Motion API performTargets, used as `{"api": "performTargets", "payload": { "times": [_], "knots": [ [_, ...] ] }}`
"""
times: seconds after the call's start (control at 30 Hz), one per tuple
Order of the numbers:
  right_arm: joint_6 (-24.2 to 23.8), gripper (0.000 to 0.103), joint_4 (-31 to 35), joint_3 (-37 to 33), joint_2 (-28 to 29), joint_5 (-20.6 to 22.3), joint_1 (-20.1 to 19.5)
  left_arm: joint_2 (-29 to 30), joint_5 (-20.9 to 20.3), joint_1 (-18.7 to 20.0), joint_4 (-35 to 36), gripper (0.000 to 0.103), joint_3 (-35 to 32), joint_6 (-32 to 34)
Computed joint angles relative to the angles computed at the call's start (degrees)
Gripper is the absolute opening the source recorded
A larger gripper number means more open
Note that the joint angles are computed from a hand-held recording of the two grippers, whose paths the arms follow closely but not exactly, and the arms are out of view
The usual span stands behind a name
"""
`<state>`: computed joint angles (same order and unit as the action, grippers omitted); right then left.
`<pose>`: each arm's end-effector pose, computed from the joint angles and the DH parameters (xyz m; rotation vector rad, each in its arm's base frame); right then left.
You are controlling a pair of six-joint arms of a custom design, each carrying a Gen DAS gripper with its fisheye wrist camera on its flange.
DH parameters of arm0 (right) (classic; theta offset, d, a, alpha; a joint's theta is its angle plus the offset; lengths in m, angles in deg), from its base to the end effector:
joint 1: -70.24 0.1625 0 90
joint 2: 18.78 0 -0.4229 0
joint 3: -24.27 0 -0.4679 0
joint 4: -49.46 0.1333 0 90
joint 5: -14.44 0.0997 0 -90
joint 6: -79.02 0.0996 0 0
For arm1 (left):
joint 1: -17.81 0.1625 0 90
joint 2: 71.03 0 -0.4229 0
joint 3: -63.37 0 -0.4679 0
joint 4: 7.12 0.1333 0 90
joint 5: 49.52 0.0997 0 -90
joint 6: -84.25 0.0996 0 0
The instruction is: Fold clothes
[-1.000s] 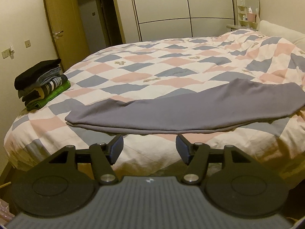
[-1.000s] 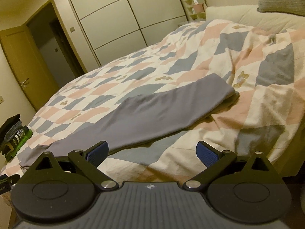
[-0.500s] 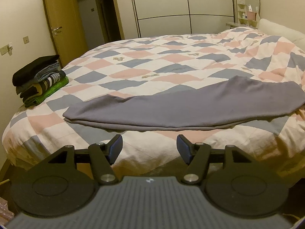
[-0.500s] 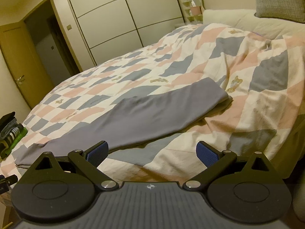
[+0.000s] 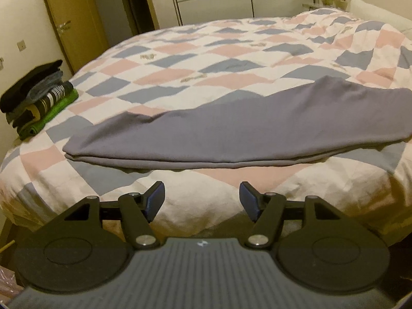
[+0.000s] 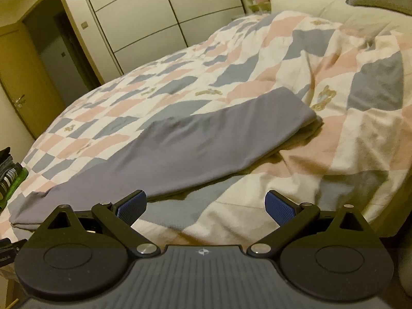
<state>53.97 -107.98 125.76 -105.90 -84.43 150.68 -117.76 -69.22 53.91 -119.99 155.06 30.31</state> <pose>0.0145 -0.6242 0.4893 0.2405 -2.4856 1.1321 -0.4324 -0.5963 0.0712 0.2709 1.9760 -0.8973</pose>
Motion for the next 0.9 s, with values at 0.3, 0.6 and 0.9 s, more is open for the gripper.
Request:
{"api": "performTargets", "payload": {
  "times": [0.3, 0.6, 0.9],
  "knots": [
    [-0.69, 0.101, 3.43, -2.81, 7.33, 3.49, 1.90, -3.40, -2.24, 5.99, -0.29, 0.061, 1.80, -4.85],
    [-4.57, 0.097, 0.80, -6.05, 16.23, 7.54, 4.91, -12.06, -3.11, 12.41, -22.33, 0.053, 10.37, -6.03],
    [-9.72, 0.073, 3.46, -10.33, 22.77, 5.76, 5.90, -14.33, -7.94, 18.03, -60.47, 0.051, 15.20, 3.63]
  ]
}}
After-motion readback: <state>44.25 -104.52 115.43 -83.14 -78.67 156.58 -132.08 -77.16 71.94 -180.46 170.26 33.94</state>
